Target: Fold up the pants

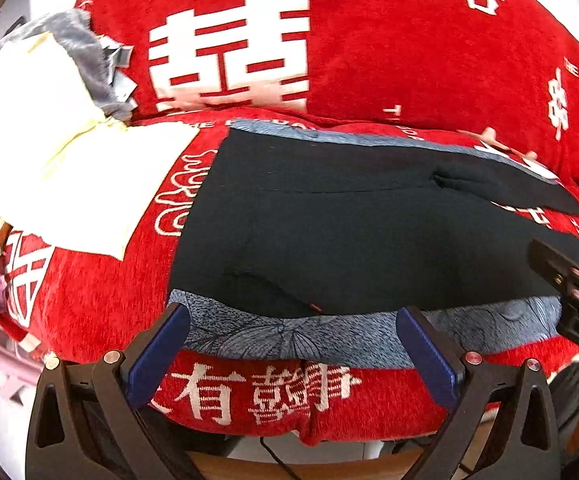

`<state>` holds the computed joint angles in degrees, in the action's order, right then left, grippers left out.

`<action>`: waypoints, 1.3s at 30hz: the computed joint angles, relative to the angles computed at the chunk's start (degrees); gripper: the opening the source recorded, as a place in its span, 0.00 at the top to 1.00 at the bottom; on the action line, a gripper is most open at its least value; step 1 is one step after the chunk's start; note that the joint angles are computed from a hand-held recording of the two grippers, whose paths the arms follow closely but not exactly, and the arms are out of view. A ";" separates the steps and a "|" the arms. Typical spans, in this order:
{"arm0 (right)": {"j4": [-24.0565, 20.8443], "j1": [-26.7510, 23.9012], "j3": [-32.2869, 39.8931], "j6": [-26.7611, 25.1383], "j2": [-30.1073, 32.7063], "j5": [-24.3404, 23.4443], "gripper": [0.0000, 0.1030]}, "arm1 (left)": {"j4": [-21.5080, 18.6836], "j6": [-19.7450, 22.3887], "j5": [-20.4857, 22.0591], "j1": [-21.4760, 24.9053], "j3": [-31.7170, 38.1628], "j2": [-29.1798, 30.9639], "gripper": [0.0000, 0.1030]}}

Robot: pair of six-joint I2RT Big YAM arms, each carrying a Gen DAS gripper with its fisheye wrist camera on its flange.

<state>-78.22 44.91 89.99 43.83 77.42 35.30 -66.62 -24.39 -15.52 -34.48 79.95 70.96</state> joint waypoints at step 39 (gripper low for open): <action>4.17 -19.55 18.83 -32.59 20.66 -20.63 0.00 | -9.17 8.97 6.92 7.02 30.88 31.12 0.00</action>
